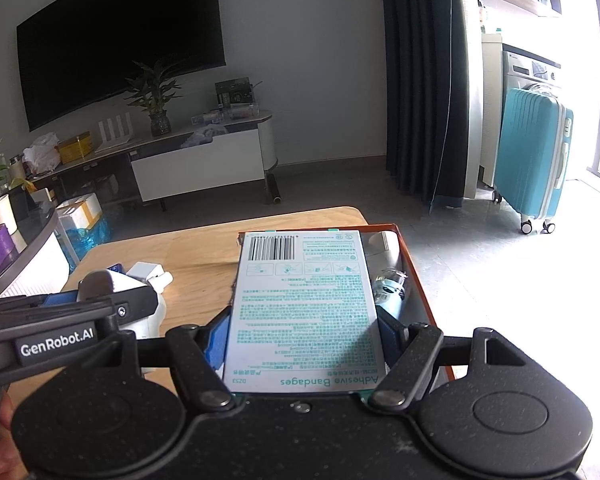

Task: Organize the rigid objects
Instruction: 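Carry the white plug and the bandages box with both grippers over the foam-lined box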

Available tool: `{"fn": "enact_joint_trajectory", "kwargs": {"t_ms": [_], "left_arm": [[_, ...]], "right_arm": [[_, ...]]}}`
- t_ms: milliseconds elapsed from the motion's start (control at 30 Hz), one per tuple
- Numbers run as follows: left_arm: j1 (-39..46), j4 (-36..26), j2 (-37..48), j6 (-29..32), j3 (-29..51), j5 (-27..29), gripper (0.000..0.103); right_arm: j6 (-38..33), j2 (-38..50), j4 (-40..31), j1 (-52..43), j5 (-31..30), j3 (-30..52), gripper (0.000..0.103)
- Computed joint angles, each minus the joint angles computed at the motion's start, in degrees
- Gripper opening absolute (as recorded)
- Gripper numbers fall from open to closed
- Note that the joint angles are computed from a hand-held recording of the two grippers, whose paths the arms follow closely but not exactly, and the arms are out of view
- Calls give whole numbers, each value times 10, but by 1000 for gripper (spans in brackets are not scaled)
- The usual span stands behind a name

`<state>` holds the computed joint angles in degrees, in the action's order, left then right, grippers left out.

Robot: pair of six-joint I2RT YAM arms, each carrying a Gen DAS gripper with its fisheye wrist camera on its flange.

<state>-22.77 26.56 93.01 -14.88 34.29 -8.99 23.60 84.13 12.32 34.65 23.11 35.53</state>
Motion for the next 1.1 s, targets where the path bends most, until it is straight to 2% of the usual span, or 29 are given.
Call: {"fn": "enact_joint_trajectory", "kwargs": {"t_ms": [600, 1100], "left_arm": [[-26, -13, 56, 7, 55, 5, 53], [-30, -27, 103, 3, 105, 20, 53]], "right_arm": [[-8, -4, 4, -51, -12, -11, 85], [-17, 33, 11, -81, -29, 11, 85]]}}
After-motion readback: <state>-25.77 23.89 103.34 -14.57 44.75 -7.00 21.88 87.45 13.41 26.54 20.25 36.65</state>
